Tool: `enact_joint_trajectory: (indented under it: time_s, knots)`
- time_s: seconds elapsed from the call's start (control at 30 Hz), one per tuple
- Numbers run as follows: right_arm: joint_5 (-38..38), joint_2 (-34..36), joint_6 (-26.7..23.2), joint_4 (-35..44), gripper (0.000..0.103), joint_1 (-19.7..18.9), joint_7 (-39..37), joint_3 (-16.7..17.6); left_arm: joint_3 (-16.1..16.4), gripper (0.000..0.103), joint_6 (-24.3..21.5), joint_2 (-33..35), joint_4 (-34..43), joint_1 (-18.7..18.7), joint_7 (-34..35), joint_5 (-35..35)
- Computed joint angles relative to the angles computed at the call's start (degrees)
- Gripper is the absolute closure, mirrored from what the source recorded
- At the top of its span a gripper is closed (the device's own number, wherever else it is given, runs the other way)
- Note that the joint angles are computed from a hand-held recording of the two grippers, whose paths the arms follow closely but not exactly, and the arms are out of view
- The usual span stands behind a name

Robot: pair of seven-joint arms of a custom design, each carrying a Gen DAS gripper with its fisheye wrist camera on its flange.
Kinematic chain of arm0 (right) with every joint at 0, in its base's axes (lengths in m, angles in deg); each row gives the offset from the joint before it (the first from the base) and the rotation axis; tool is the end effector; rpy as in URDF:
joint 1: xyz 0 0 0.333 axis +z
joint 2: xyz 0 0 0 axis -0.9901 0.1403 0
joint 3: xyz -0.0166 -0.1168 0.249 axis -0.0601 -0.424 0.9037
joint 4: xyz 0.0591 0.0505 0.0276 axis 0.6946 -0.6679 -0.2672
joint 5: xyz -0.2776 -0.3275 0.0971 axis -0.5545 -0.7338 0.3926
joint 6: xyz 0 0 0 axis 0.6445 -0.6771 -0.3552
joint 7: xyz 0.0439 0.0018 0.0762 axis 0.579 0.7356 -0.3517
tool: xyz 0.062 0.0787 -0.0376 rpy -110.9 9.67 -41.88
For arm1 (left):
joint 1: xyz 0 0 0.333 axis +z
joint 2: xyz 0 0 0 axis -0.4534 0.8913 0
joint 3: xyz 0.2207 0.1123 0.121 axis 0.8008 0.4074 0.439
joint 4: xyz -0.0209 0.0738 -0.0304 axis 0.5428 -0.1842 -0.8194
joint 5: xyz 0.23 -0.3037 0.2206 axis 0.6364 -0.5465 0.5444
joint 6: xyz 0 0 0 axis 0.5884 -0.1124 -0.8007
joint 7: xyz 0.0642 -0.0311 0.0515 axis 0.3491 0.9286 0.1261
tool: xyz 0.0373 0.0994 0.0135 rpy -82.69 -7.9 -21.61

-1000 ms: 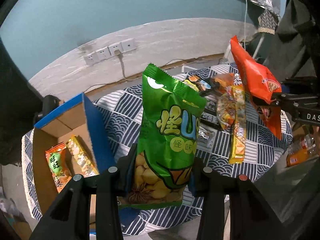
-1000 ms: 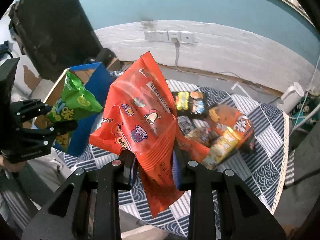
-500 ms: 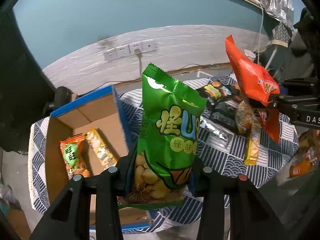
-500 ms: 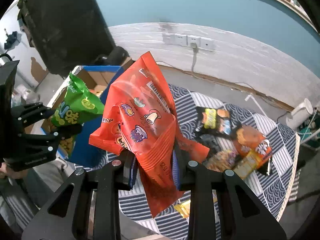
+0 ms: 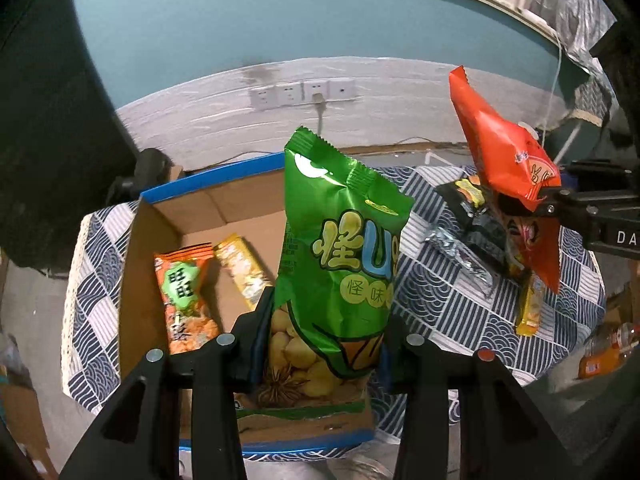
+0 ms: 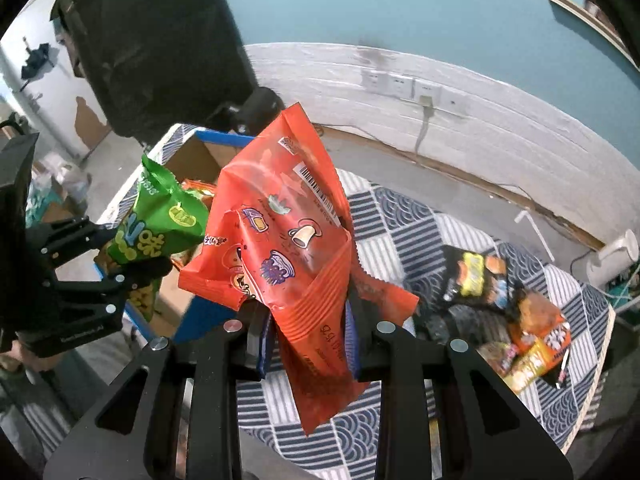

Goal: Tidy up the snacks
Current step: 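Carry both bags over the box and open both tools to drop them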

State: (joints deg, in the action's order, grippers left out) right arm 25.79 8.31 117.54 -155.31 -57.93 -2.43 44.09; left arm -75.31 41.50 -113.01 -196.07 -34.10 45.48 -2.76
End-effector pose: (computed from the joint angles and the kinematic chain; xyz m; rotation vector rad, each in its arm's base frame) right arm 0.4781 0.2962 0.6309 -2.3150 1.1252 -0.0602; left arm 0.3894 -0.1273 0.6149 -1.9132 1.8998 -0.5095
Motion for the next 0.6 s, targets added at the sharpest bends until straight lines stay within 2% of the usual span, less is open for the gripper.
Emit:
enact_joint_trajectory:
  time_s: [0.6]
  knots:
    - [-0.73, 12.55, -1.64, 12.23, 0.077, 3.9, 0.84, 4.17, 3.23, 0.06, -2.36, -7.93, -6.94, 5.79, -0.22, 1.93]
